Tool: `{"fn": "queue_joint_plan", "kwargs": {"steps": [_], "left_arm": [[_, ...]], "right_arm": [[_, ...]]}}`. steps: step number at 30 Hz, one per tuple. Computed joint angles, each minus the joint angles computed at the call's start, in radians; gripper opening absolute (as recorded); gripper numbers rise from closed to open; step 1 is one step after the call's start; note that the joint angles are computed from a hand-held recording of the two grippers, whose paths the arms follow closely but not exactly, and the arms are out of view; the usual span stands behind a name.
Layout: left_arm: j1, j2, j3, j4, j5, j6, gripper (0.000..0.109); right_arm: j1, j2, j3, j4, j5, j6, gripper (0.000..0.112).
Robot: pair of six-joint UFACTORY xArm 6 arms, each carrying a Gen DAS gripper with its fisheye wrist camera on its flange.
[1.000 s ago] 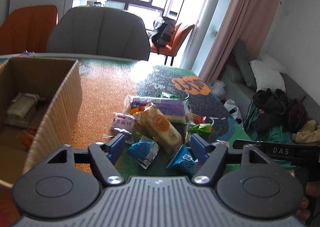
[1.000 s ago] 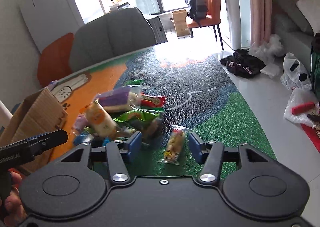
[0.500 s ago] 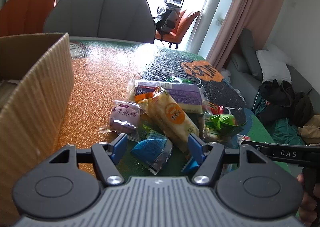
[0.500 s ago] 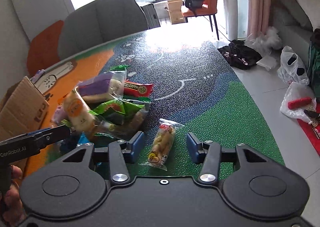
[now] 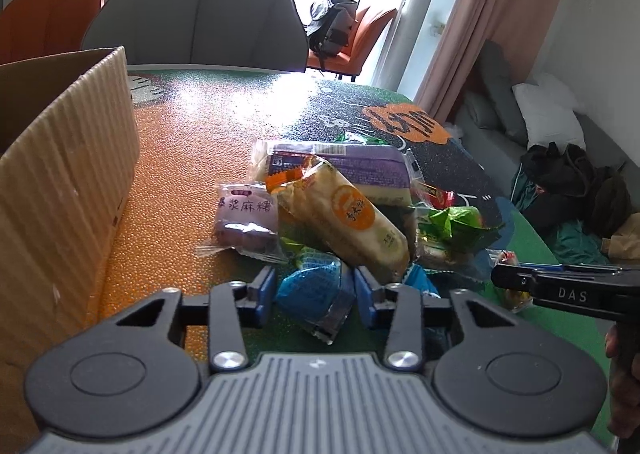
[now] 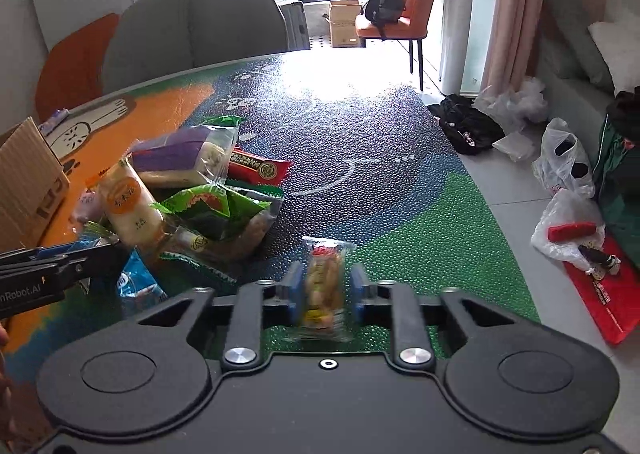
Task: Organize snacks
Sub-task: 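Carry the blue packet and yellow-labelled bread over the cardboard box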
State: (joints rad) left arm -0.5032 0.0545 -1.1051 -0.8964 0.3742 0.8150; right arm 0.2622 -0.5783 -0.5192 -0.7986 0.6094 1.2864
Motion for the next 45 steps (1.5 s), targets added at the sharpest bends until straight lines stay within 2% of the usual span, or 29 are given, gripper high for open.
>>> {"fn": "queue_joint_plan", "kwargs": {"steps": [9,22,45], "left_arm": [[0.002,-0.046,0.031,-0.016,0.009,0.014,0.038],[0.019,-0.152,0.057,-0.084,0.009,0.078,0.038],[0.139,-0.251,0.06,-0.106,0.008,0.104,0.038]], "right_arm": [[0.024,-0.051,0.018,0.006,0.009,0.014,0.016],[0.094,-0.077,-0.043,-0.071,0.031,0.069,0.016],[0.207,0.111,-0.272,-0.183,-0.02,0.113,0.016]]}}
